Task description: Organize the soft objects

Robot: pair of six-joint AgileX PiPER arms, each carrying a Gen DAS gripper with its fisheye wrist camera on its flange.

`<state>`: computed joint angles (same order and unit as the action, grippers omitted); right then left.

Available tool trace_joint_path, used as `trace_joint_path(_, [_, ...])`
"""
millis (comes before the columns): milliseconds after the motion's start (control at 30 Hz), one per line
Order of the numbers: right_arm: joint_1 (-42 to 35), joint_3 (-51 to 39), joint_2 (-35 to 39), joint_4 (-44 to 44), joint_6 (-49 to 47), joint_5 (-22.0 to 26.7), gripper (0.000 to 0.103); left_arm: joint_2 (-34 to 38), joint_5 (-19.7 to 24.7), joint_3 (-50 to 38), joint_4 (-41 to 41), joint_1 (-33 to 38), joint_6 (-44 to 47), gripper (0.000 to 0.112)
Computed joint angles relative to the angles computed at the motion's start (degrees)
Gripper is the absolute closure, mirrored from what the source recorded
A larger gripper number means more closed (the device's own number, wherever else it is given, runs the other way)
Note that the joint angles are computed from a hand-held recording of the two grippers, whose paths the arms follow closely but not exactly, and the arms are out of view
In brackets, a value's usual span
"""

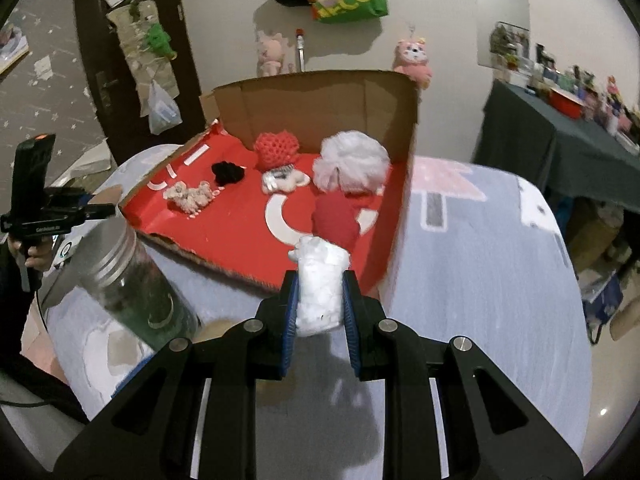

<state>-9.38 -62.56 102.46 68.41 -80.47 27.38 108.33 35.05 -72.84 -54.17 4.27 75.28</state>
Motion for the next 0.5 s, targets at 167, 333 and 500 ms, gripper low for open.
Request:
trace_joint_path(167, [2.87, -10.33, 4.97, -11.88, 12.41, 3.13, 0.083, 4.59, 3.74, -9.18, 8.81, -3.94, -10.32, 0.087])
trace_joint_path(333, [6.76, -23.37, 11.99, -25.72, 27.09, 8.06, 0.083, 10.81, 7.24, -21.1, 21.31, -8.79, -25.55, 0.087])
trace_joint_path(500, [10.27, -40.8, 21.69, -38.26, 41.16, 16.89, 0.083, 18.71, 14.07, -35.22, 30.97, -12.4, -36.84, 0.087])
